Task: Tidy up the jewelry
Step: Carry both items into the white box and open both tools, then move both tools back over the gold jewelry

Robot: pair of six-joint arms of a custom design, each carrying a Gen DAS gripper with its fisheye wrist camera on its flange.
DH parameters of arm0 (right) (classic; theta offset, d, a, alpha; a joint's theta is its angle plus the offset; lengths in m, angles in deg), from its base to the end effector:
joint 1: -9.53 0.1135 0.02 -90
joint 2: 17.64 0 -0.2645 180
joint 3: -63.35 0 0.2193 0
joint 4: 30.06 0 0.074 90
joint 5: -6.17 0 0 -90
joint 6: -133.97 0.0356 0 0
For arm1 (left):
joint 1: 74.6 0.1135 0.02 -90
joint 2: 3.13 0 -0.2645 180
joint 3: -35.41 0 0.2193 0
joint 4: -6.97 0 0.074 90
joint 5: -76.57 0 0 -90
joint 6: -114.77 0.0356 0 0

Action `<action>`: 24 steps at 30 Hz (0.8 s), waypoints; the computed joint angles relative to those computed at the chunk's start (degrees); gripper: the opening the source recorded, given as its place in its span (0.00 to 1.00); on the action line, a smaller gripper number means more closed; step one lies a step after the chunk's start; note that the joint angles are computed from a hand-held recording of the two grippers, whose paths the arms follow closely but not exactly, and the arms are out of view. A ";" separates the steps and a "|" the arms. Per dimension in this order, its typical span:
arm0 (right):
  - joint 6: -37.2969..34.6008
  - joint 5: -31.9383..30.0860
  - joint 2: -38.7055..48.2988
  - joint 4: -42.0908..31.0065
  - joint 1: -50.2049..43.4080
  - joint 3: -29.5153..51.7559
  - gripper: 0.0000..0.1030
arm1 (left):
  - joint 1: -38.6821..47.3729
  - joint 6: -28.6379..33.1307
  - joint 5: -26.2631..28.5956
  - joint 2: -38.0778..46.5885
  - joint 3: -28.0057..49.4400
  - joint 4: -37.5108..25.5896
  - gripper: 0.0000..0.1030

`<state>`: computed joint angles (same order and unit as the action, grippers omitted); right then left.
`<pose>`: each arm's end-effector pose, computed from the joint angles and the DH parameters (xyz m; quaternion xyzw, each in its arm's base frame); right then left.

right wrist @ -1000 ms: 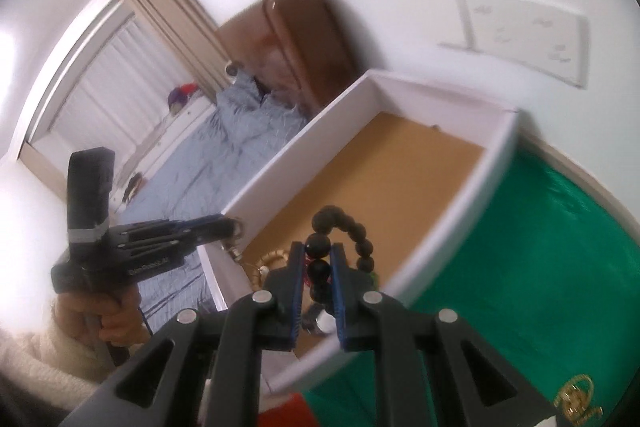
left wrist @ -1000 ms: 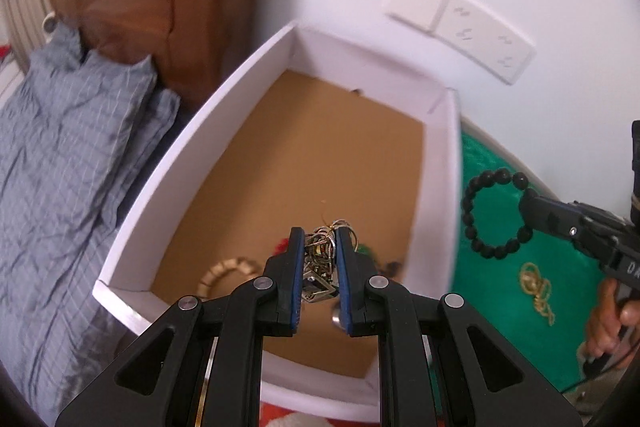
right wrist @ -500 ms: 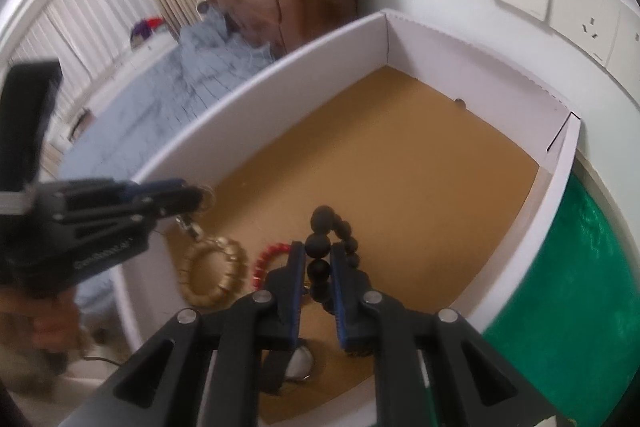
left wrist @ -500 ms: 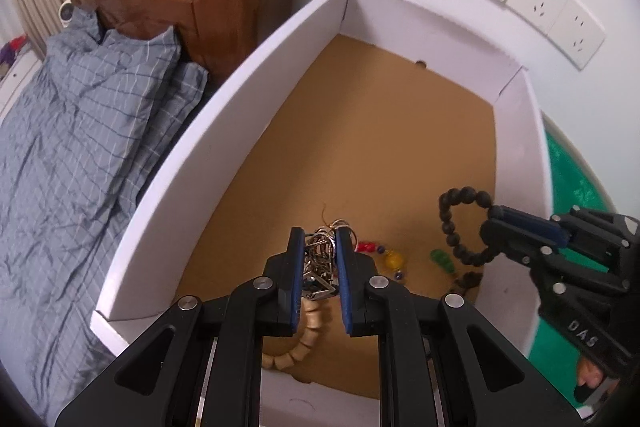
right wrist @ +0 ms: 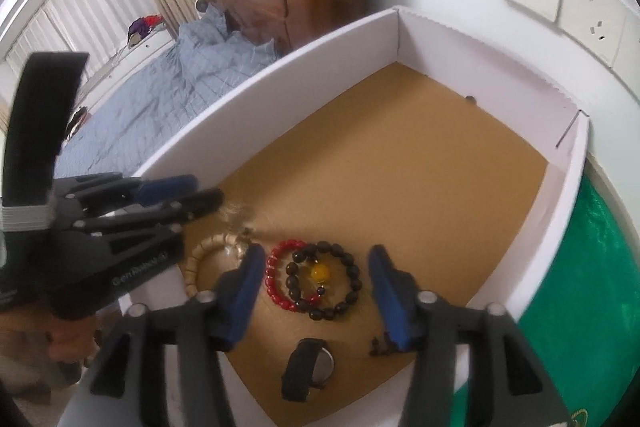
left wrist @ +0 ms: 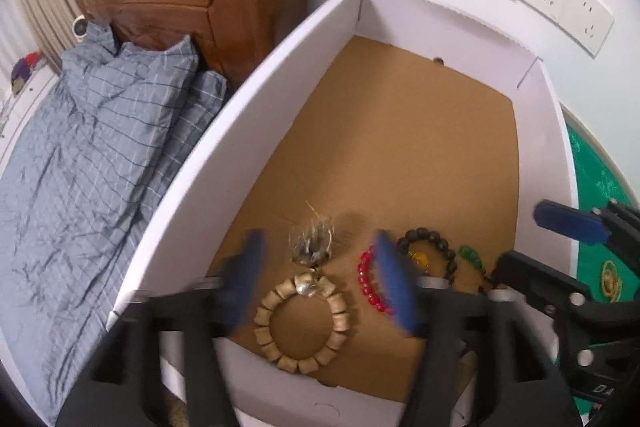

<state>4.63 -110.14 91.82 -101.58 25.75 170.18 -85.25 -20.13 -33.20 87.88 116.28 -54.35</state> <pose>0.3375 0.1146 0.2509 -0.4773 0.8387 0.1939 0.1767 0.2722 -0.0389 0.2374 -0.3127 0.9210 0.0760 0.2194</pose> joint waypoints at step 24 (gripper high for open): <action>-24.06 -6.25 4.03 -12.39 -45.04 9.84 0.64 | -27.27 -0.96 -2.09 25.67 46.50 -11.20 0.91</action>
<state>-19.43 -116.39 95.85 -113.96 -19.29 180.02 -112.52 -21.09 -35.29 113.55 162.78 -65.55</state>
